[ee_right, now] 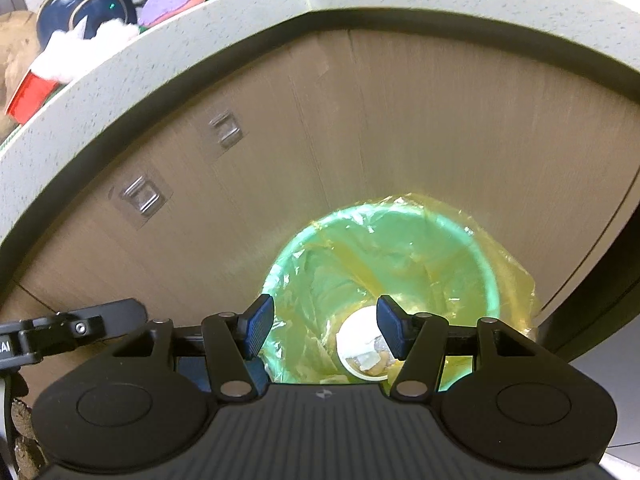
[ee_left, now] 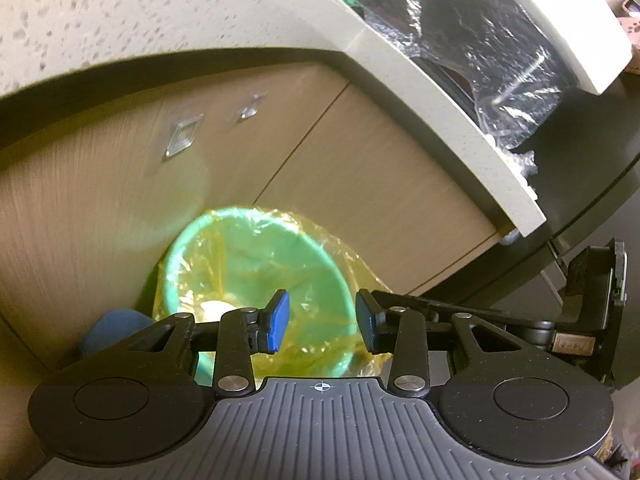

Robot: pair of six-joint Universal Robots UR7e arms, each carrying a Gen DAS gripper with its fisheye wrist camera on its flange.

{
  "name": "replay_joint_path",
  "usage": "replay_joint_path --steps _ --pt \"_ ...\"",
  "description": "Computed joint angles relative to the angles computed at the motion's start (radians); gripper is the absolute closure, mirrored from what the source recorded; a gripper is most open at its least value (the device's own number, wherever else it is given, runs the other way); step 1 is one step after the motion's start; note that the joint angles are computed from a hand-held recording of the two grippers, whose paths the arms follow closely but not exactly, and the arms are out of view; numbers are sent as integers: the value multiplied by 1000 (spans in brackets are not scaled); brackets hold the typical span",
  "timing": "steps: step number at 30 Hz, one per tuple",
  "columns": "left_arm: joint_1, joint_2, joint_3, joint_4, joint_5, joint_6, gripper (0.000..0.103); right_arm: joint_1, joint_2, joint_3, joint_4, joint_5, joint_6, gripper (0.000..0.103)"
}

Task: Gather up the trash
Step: 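Raise both open grippers from the bin up to the countertop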

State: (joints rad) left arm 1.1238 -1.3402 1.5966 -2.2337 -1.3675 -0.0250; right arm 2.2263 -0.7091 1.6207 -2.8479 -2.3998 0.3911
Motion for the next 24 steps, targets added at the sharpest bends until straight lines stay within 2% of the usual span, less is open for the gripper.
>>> replay_joint_path --steps 6,10,12,14,18,21,24 --pt "-11 27 -57 28 -18 19 62 5 10 -52 16 -21 -48 46" --pt "-46 54 -128 76 13 -8 62 6 -1 -109 73 -13 -70 46" --pt "-72 61 -173 98 26 -9 62 11 -5 -152 96 -1 -105 46" --pt "-95 67 -228 109 30 -9 62 23 8 -213 79 -1 -181 46" --pt "-151 71 -316 71 138 20 62 45 56 -346 3 32 -355 45" --pt "-162 69 -333 8 209 50 62 52 110 -434 -63 59 -472 36" --pt "-149 103 -416 125 259 2 62 55 163 -517 -21 56 -486 36"
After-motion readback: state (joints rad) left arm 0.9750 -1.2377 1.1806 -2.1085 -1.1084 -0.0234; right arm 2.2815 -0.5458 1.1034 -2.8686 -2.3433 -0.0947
